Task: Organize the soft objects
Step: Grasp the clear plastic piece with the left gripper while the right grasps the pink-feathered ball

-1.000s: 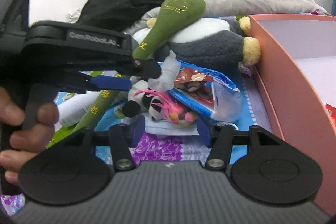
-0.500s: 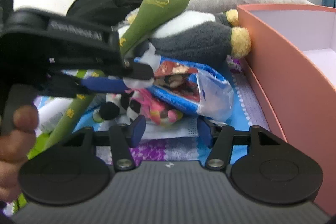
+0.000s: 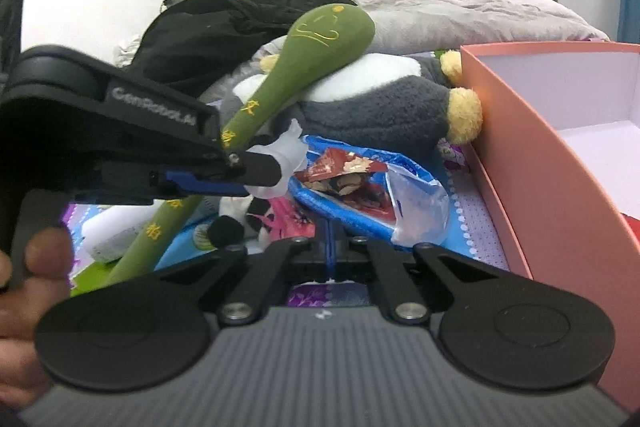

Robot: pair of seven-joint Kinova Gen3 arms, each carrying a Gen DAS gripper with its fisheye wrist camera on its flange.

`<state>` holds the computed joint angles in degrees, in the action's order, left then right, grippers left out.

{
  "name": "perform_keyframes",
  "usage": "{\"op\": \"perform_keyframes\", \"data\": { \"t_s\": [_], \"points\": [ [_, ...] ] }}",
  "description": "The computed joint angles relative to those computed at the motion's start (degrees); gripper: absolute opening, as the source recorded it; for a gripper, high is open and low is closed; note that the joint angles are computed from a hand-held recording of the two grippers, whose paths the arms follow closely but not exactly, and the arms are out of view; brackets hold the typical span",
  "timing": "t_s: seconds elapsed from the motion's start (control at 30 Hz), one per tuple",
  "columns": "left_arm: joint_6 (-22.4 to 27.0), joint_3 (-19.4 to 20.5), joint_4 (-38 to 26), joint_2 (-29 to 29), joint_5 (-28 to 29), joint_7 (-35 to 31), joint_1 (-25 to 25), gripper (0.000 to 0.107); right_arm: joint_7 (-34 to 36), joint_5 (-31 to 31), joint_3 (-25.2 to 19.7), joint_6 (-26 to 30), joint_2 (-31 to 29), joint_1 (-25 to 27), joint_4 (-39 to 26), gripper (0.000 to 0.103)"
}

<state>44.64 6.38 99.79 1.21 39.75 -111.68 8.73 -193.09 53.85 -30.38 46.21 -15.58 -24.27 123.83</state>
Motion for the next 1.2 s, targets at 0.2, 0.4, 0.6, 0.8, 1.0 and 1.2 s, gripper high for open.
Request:
{"op": "perform_keyframes", "data": {
  "t_s": [0.2,0.4,0.6,0.8,1.0,1.2],
  "points": [
    [1.4,-2.2,4.9,-6.1,0.0,2.4,-0.4,0.019,2.1,-3.9,-1.1,1.1,-2.7,-0.2,0.2,0.003],
    [3.2,-4.0,9.9,-11.4,-2.4,6.2,0.0,0.018,7.1,-9.4,-2.5,0.8,-5.8,0.4,0.6,0.003],
    [6.1,-6.7,15.5,-16.3,-1.5,8.6,0.0,0.018,15.2,-17.5,-2.4,-1.2,-8.9,-1.4,1.6,0.003],
    [7.8,-6.7,18.1,-21.6,-6.5,15.3,-1.3,0.019,20.5,-23.2,-4.5,-2.5,-12.0,-1.4,2.2,0.005],
    [9.3,-8.5,19.8,-23.2,-10.4,18.2,-2.2,0.029,27.9,-26.1,-3.4,-7.6,-10.9,-0.2,2.0,0.007],
    [9.8,-14.0,21.8,-22.8,-7.7,13.1,-2.6,0.038,34.9,-29.3,-3.2,-10.9,-6.9,2.4,0.8,0.036]
  ]
}}
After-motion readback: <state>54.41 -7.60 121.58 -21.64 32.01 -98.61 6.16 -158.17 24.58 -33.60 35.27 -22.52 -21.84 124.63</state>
